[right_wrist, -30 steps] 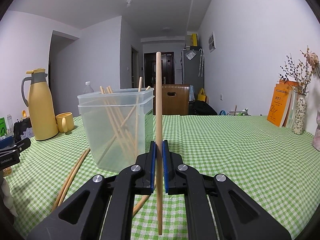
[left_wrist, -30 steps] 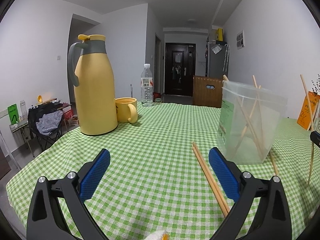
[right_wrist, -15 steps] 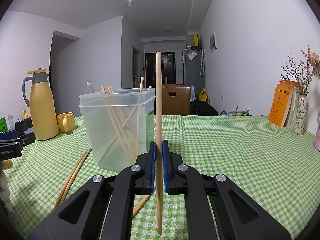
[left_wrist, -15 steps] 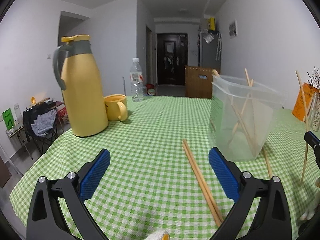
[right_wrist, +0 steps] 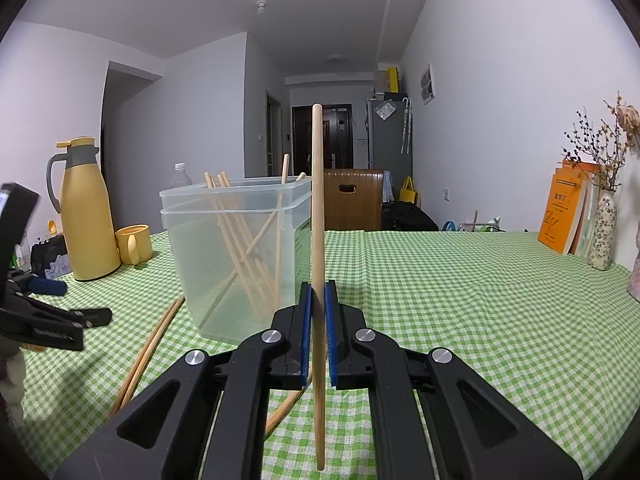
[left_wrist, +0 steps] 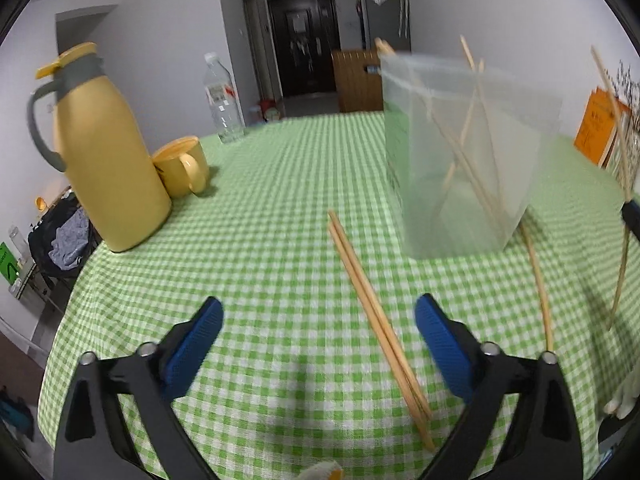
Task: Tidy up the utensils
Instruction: 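Lower the left tool onto a loose chopstick and close it while the right tool holds its chopstick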
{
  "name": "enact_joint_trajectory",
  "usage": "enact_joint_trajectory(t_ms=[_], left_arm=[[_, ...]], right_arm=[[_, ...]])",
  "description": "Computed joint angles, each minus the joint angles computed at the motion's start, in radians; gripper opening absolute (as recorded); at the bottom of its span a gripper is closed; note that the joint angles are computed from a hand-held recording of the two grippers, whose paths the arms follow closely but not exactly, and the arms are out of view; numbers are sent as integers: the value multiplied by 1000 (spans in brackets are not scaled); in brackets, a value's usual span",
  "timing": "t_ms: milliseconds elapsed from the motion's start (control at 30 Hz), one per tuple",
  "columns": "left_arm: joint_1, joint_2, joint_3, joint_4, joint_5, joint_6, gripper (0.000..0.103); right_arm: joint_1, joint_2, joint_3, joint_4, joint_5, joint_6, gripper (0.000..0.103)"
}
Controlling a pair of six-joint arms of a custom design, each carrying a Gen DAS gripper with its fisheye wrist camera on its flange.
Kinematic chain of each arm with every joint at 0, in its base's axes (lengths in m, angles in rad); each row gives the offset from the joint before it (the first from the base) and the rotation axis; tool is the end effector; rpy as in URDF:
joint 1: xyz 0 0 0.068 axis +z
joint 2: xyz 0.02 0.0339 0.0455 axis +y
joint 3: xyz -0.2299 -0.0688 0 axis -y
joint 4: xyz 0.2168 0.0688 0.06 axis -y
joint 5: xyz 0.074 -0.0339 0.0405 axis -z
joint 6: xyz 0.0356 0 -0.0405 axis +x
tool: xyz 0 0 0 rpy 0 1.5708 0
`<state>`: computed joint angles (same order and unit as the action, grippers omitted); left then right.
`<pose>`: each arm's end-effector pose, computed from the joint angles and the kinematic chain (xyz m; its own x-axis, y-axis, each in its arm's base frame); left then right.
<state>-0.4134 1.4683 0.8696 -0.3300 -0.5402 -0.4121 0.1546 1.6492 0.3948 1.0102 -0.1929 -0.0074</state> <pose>0.2564 -0.0925 0.1859 -0.6970 -0.0693 -0.7137 -0.2365 0.9618 0.1375 0.2639 0.0480 0.1290 -0.2364 -0.0442 -0.9706 -0.3367 0.9408 0.0392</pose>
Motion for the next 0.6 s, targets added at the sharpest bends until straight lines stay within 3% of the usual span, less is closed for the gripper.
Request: enact_joint_trajectory(t_ms=[167, 600], left_arm=[[42, 112, 111, -96, 103, -25, 86], [133, 346, 354, -273, 276, -73, 38]], right_arm=[[-1, -1, 0, -2, -1, 3, 7], [-21, -7, 0, -8, -38, -2, 7]])
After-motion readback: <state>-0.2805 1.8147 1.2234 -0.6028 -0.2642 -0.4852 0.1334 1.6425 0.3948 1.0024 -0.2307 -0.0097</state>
